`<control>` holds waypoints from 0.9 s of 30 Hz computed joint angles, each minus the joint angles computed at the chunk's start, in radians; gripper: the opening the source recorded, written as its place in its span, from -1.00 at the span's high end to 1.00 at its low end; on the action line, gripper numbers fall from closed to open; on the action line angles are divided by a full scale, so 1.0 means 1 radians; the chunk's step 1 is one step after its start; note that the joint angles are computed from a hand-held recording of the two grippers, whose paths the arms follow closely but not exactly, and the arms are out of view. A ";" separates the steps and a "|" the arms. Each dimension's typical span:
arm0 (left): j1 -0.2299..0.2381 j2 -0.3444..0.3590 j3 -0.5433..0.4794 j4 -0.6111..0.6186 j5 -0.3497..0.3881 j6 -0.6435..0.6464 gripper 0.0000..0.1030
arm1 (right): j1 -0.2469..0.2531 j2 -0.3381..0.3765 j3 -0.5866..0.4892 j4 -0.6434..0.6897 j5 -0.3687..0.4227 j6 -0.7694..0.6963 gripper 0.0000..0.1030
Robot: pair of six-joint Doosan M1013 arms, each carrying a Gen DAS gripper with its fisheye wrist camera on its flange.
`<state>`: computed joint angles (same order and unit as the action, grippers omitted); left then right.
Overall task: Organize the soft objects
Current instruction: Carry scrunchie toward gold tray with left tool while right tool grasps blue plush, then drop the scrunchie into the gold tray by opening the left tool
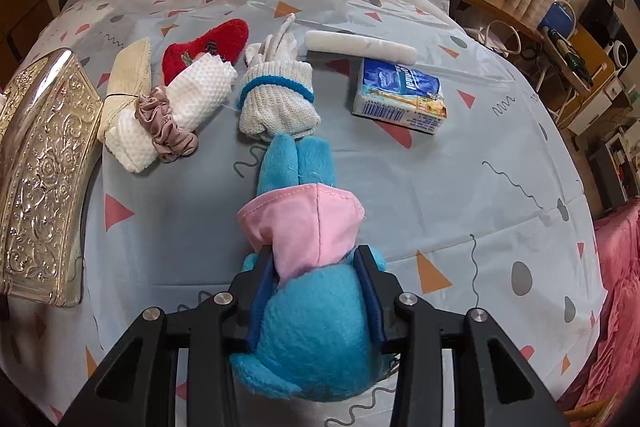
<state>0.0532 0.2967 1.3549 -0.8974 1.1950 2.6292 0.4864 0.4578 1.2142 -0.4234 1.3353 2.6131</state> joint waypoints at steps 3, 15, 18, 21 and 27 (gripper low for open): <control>0.039 0.030 -0.046 0.002 -0.031 -0.105 0.77 | 0.006 0.006 -0.007 -0.011 0.012 -0.014 0.21; 0.084 0.234 -0.304 0.326 -0.098 -0.646 0.77 | 0.016 0.023 -0.027 -0.022 0.032 -0.073 0.18; 0.067 0.284 -0.378 0.399 -0.096 -0.705 0.77 | 0.021 0.027 -0.032 -0.034 0.039 -0.086 0.18; 0.055 0.339 -0.461 0.456 -0.078 -0.764 0.75 | 0.024 0.030 -0.035 -0.042 0.043 -0.095 0.18; 0.033 0.418 -0.569 0.558 -0.034 -0.847 0.28 | 0.026 0.035 -0.037 -0.051 0.047 -0.108 0.18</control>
<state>0.0867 0.7145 0.7863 -0.3394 1.1615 1.7825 0.5126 0.4923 1.1767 -0.4748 1.3819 2.5056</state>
